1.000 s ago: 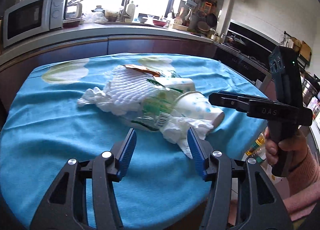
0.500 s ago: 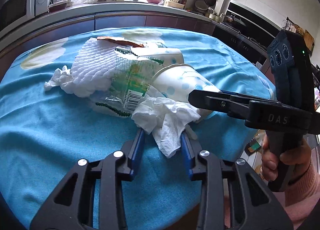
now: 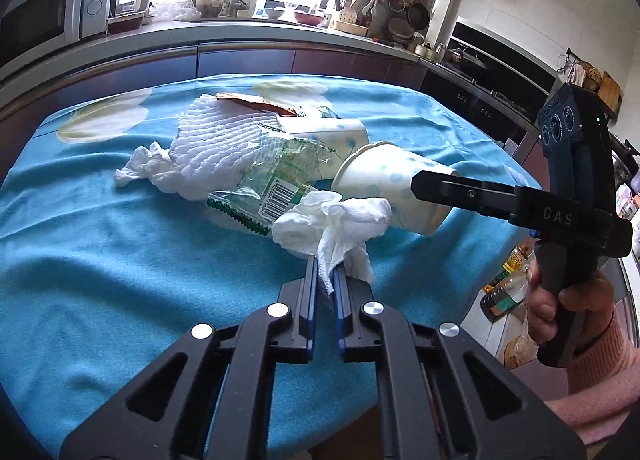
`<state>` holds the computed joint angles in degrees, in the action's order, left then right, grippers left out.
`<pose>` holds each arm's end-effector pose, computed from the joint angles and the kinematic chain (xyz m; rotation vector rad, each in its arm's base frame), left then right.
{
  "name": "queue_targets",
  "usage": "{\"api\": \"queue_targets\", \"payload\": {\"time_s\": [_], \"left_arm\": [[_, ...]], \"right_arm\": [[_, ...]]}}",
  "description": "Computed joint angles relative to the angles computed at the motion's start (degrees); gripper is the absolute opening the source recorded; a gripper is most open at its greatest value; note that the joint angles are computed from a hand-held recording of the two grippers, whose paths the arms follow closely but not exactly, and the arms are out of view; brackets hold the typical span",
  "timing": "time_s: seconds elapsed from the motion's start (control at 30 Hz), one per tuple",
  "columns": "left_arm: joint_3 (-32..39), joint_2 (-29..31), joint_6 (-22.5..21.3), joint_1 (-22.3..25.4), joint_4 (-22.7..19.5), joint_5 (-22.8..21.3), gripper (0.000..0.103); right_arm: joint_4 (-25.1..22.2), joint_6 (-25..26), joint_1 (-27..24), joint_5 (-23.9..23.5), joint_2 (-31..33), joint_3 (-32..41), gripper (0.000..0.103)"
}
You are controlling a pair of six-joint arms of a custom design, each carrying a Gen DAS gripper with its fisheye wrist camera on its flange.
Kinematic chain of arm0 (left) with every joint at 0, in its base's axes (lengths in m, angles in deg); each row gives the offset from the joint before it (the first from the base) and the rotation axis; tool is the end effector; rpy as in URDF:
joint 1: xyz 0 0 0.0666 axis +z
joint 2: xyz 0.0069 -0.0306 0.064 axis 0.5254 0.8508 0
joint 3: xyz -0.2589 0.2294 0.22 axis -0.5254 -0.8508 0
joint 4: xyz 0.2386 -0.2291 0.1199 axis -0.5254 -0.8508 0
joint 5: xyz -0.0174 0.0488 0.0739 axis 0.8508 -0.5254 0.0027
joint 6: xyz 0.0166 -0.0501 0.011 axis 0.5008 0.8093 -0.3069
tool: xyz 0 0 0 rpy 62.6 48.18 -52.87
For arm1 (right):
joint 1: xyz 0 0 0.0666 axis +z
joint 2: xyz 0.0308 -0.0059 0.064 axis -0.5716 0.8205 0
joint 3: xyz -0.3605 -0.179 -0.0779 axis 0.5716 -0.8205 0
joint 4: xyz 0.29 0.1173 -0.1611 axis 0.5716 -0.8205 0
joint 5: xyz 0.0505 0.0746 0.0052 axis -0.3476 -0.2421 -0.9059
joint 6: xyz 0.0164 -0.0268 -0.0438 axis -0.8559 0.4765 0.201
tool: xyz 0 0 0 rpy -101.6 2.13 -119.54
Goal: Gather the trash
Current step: 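Grasp the white tissue with the left tool while the right tool grasps a paper cup, then carry the tissue with the left tool while the right tool carries the cup to the bin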
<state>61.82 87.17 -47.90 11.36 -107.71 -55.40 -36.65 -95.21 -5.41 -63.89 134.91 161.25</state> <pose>0.6034 -0.2351 0.3780 0.4848 2.2938 -0.5496 0.5933 0.3361 0.3950 -0.0166 2.2573 0.6140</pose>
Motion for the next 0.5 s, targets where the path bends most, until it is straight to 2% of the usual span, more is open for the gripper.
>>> {"api": "queue_targets", "payload": {"time_s": [0.2,0.5], "left_arm": [[-5.9,-4.7,-0.3,1.8,3.4,2.1,0.007],[-13.6,-11.6,0.8,5.2,9.5,3.2,0.007]], "right_arm": [[1.2,2.9,0.8,1.3,-1.8,-0.2,0.061],[0.5,5.9,2.2,-2.6,1.3,7.3,0.061]]}}
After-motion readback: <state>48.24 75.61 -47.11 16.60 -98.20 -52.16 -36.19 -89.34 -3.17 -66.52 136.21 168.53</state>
